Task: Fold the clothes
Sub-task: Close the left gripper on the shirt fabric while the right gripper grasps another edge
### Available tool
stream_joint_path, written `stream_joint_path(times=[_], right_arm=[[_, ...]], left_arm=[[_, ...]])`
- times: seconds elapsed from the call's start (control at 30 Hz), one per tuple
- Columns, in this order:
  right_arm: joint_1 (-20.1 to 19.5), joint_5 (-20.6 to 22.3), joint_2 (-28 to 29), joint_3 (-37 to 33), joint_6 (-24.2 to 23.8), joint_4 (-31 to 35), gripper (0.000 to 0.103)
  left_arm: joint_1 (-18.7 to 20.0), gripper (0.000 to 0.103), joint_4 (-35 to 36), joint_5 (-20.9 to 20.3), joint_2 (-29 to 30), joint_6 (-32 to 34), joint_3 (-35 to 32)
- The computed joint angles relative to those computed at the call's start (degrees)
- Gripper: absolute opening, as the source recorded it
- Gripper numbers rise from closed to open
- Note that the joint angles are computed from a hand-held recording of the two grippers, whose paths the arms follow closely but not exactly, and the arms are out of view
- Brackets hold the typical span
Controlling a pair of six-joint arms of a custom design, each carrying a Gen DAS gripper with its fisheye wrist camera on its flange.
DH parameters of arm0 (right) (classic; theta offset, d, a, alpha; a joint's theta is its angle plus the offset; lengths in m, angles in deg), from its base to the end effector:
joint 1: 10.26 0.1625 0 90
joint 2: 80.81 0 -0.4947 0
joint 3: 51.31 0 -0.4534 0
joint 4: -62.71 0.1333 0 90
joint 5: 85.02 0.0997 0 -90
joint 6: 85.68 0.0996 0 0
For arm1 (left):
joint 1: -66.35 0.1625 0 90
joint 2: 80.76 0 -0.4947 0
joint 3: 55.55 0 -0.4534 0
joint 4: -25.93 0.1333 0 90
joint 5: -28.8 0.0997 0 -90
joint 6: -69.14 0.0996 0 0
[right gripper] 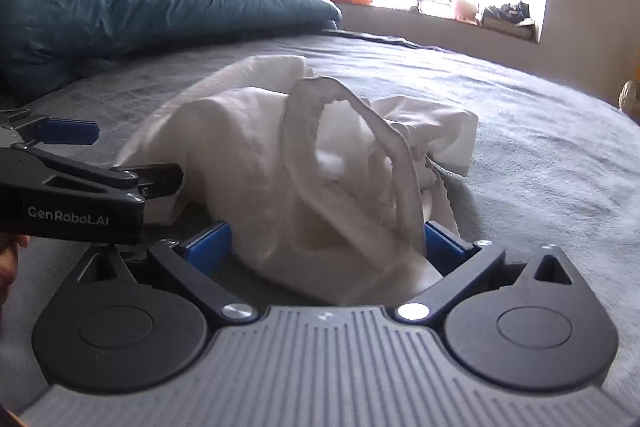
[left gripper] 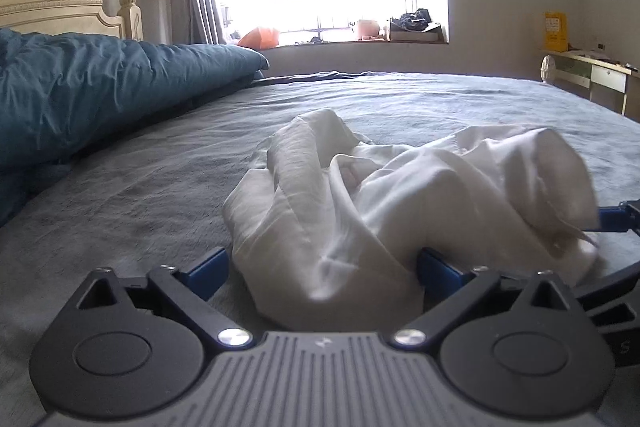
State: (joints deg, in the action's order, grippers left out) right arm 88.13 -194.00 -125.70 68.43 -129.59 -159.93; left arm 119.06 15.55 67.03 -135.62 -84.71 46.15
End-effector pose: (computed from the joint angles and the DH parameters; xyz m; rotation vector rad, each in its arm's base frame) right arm 0.1876 -0.5806 0.1081 0.8275 -2.1694 1.0973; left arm -0.1862 -0.5937 0.1195 0.6611 2.0390 -1.1434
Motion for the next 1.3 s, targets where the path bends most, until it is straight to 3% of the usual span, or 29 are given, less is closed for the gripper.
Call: stream_joint_path(times=[0.1,0.27,0.33,0.4,0.47,0.53,0.63,0.9,1.17,1.23,1.3], right_arm=[[0.24,-2.01,0.36,-1.45,1.27,2.68,0.096],[-0.07,-1.72,-0.17,-0.71,3.12,3.16,0.072],[-0.10,-2.00,-0.52,-0.35,3.77,3.03,0.053],[0.30,-2.87,-0.63,0.06,3.95,2.20,0.040],[0.61,-3.60,-0.87,0.35,4.07,1.83,0.018],[1.20,-4.33,-1.22,1.40,3.83,0.30,0.008],[2.08,-5.33,-2.08,2.78,3.00,-1.40,0.002],[5.61,-7.65,-7.13,9.09,4.38,-3.18,0.002],[11.19,-7.28,-13.63,19.99,10.55,-4.89,0.000],[12.92,-7.59,-15.00,22.49,11.72,-5.41,0.000],[14.61,-9.73,-15.45,23.55,12.62,-5.43,0.000]], left_arm=[[0.71,0.082,2.45,0.01,1.63,-1.31,-1.97],[0.25,0.059,1.49,0.55,2.33,2.48,-1.22],[-0.43,0.047,-0.69,0.33,2.20,5.29,-0.18],[-1.09,0.027,-1.40,0.00,2.03,6.05,0.55],[-1.82,0.019,-0.81,-0.85,2.01,5.55,0.92],[-2.45,0.014,0.25,-1.41,1.72,4.40,1.25],[-3.38,0.008,4.72,-1.60,0.60,0.16,1.56],[-8.26,0.001,15.50,-0.84,-6.71,-12.39,7.22],[-19.06,0.001,24.34,0.78,-17.44,-24.37,18.21],[-22.11,0.001,27.59,-0.62,-17.94,-26.08,19.97],[-24.41,0.009,31.14,-2.33,-17.21,-28.90,20.83]])
